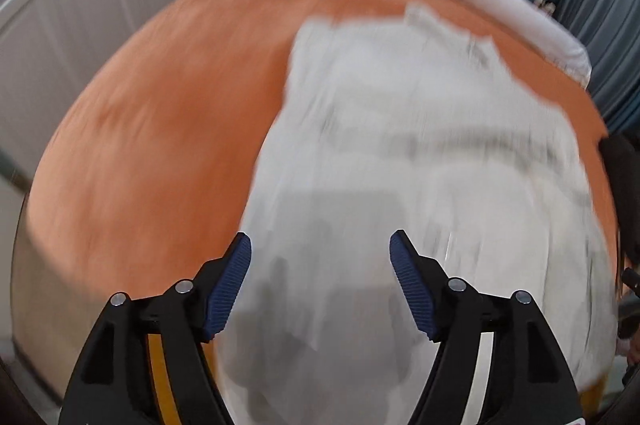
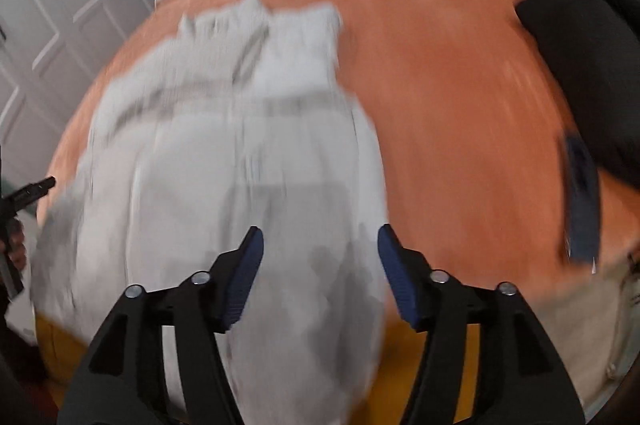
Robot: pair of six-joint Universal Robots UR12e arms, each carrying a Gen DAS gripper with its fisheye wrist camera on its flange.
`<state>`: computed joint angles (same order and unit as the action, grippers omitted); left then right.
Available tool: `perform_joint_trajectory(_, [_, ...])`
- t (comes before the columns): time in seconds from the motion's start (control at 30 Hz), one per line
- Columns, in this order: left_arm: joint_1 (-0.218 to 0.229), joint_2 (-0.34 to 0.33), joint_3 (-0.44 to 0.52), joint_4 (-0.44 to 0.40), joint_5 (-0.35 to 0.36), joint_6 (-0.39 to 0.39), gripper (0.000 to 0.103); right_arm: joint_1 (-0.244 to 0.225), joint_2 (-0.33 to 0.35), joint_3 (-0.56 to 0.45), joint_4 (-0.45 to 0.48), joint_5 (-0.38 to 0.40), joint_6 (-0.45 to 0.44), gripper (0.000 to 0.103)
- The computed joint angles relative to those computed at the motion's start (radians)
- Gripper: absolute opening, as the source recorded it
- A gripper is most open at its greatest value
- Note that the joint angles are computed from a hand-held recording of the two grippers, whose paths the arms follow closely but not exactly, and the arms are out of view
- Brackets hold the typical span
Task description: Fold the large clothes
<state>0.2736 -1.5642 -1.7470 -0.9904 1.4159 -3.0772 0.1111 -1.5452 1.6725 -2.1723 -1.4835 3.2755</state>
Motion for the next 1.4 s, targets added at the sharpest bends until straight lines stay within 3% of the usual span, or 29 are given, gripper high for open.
perform_joint_trajectory(0.13, [0.049, 0.099, -0.071, -0.162, -0.024, 0.000, 0.071, -0.012, -0.091, 0.078, 0.081, 0.014, 0.033, 0.065])
perform_joint_trajectory(0.2, [0.071, 0.136, -0.100, -0.217, -0.060, -0.009, 0.071, -0.025, -0.124, 0.113, 0.111, 0.063, 0.066, 0.066])
perform_joint_trajectory(0.33, [0.076, 0.181, -0.144, -0.178, -0.077, -0.004, 0.073, -0.040, -0.164, 0.166, 0.104, 0.159, 0.093, 0.066])
perform_joint_trajectory(0.43, [0.076, 0.186, -0.149, -0.190, -0.118, -0.001, 0.072, -0.023, -0.162, 0.174, 0.074, 0.166, 0.073, 0.066])
perform_joint_trajectory(0.47, [0.073, 0.185, -0.145, -0.200, -0.129, 0.014, 0.067, -0.022, -0.161, 0.175, 0.072, 0.182, 0.071, 0.064])
perform_joint_trajectory(0.5, [0.067, 0.183, -0.143, -0.212, -0.145, 0.037, 0.061, -0.018, -0.157, 0.173, 0.072, 0.192, 0.066, 0.054])
perform_joint_trajectory(0.53, [0.061, 0.176, -0.137, -0.224, -0.154, 0.044, 0.047, -0.014, -0.154, 0.170, 0.078, 0.192, 0.060, 0.045])
perform_joint_trajectory(0.6, [0.052, 0.182, -0.141, -0.212, -0.139, 0.048, 0.035, -0.011, -0.151, 0.168, 0.085, 0.201, 0.054, 0.020])
perform_joint_trajectory(0.63, [0.057, 0.186, -0.142, -0.209, -0.151, 0.057, 0.018, -0.012, -0.156, 0.171, 0.073, 0.211, 0.049, 0.017])
perform_joint_trajectory(0.67, [0.066, 0.193, -0.142, -0.214, -0.175, 0.068, 0.011, -0.012, -0.160, 0.172, 0.063, 0.215, 0.044, 0.014])
perform_joint_trajectory(0.77, [0.089, 0.227, -0.133, -0.218, -0.220, 0.079, 0.006, -0.011, -0.179, 0.161, 0.058, 0.217, -0.008, 0.011])
perform_joint_trajectory(0.83, [0.099, 0.248, -0.118, -0.227, -0.246, 0.102, 0.005, -0.015, -0.194, 0.133, 0.103, 0.224, -0.073, 0.010])
perform_joint_trajectory(0.93, [0.124, 0.284, -0.088, -0.212, -0.321, 0.086, 0.005, -0.047, -0.227, 0.112, 0.109, 0.297, -0.116, 0.010])
perform_joint_trajectory(1.03, [0.146, 0.307, -0.069, -0.112, -0.434, 0.002, 0.005, -0.066, -0.254, 0.093, -0.005, 0.324, -0.108, 0.009])
perform_joint_trajectory(1.17, [0.134, 0.285, -0.050, 0.124, -0.479, -0.142, 0.005, -0.101, -0.234, 0.084, -0.304, 0.336, 0.024, 0.009])
perform_joint_trajectory(1.27, [0.092, 0.213, -0.016, 0.277, -0.393, -0.231, 0.006, -0.114, -0.181, 0.072, -0.447, 0.336, 0.091, 0.009])
perform_joint_trajectory(1.4, [0.027, 0.086, 0.069, 0.302, -0.266, -0.257, 0.007, -0.095, -0.036, -0.007, -0.560, 0.291, 0.150, 0.008])
